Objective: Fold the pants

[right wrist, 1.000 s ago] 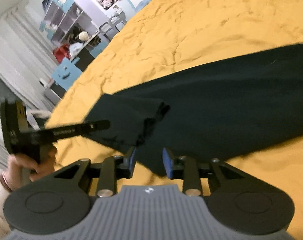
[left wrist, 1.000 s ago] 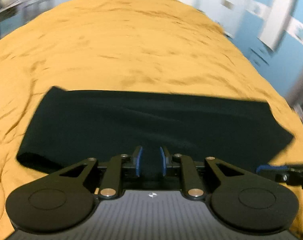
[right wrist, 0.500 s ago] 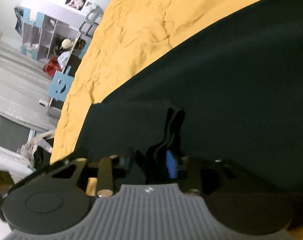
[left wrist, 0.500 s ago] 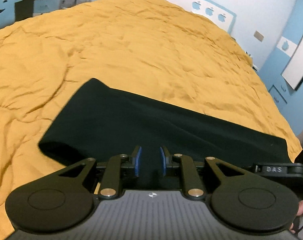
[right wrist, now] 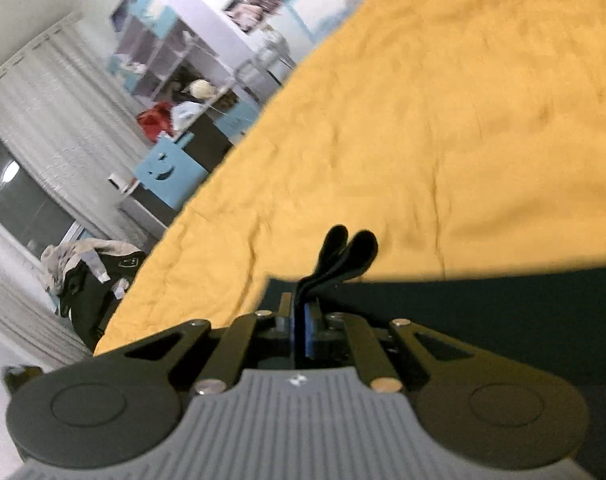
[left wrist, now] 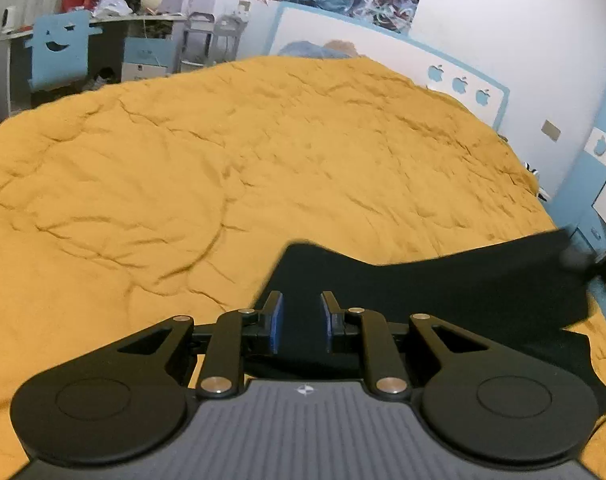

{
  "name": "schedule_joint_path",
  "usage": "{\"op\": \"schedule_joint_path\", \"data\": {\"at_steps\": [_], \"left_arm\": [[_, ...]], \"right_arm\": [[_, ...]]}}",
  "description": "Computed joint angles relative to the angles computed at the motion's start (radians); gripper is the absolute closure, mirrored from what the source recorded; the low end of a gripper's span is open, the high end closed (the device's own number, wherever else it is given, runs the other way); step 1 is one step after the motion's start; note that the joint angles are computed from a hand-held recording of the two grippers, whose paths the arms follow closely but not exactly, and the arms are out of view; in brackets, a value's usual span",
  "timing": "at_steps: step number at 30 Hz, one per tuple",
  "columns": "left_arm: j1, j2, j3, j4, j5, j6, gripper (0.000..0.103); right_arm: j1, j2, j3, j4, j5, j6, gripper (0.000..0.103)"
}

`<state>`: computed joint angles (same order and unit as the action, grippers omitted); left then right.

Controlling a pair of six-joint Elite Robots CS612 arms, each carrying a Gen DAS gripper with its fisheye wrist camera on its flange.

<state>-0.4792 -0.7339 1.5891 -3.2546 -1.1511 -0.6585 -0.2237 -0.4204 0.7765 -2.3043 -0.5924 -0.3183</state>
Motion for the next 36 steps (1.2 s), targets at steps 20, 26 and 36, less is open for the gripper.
{"op": "schedule_joint_path", "data": {"at_steps": [20,26,36], "left_arm": [[-0.009,0.119,-0.212,0.185,-0.138,0.116,0.083],[-0.009,0.13,-0.229,0.22,-0.135,0.119,0.083],[-0.003,0.134,-0.236,0.254,-0.139,0.109,0.083]], "right_arm": [[-0.15,0.275,-0.539,0.363,-0.289,0.133,0.103],[-0.157,0.219,-0.414,0.234,-0.155,0.123,0.103],[-0.159,0.395,-0.723,0.376,-0.31,0.191,0.103]]}}
